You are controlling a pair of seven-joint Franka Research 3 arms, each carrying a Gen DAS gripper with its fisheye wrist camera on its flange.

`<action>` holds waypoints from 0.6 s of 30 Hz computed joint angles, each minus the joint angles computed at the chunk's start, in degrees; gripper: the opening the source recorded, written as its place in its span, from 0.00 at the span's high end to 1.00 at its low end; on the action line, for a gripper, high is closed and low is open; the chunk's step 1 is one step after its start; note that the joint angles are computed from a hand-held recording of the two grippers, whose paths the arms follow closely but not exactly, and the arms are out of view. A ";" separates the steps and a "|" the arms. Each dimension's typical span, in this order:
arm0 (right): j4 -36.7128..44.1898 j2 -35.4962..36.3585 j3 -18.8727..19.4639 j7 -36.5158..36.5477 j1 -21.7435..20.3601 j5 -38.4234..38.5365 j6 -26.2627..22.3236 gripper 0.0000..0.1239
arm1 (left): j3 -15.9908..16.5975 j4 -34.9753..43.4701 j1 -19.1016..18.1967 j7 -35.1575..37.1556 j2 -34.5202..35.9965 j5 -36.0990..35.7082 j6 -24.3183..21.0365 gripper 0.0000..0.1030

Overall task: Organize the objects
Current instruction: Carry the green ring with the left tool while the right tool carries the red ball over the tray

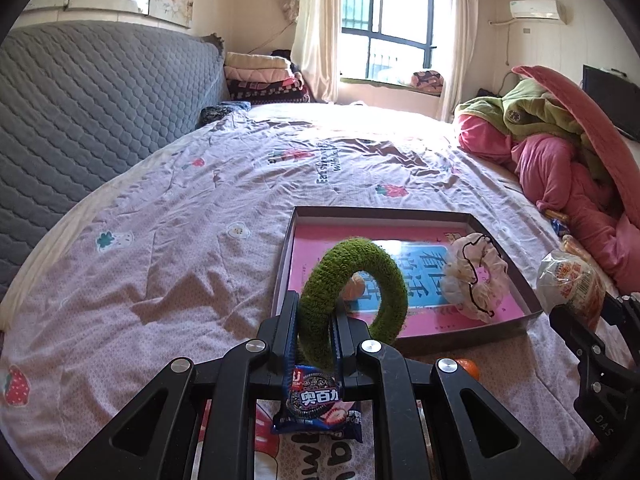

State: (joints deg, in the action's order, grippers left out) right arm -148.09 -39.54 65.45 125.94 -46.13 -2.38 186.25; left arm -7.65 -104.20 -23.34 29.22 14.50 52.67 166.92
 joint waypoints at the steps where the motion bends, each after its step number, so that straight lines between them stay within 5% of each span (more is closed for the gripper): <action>1: 0.30 -0.22 0.35 0.18 -0.39 0.03 -0.05 0.58 | 0.07 0.28 0.04 0.01 0.23 0.01 0.03 0.86; 18: 5.51 1.63 5.49 0.32 -7.70 -0.60 0.46 0.58 | 1.30 4.96 -0.74 2.81 3.77 -1.72 0.23 0.86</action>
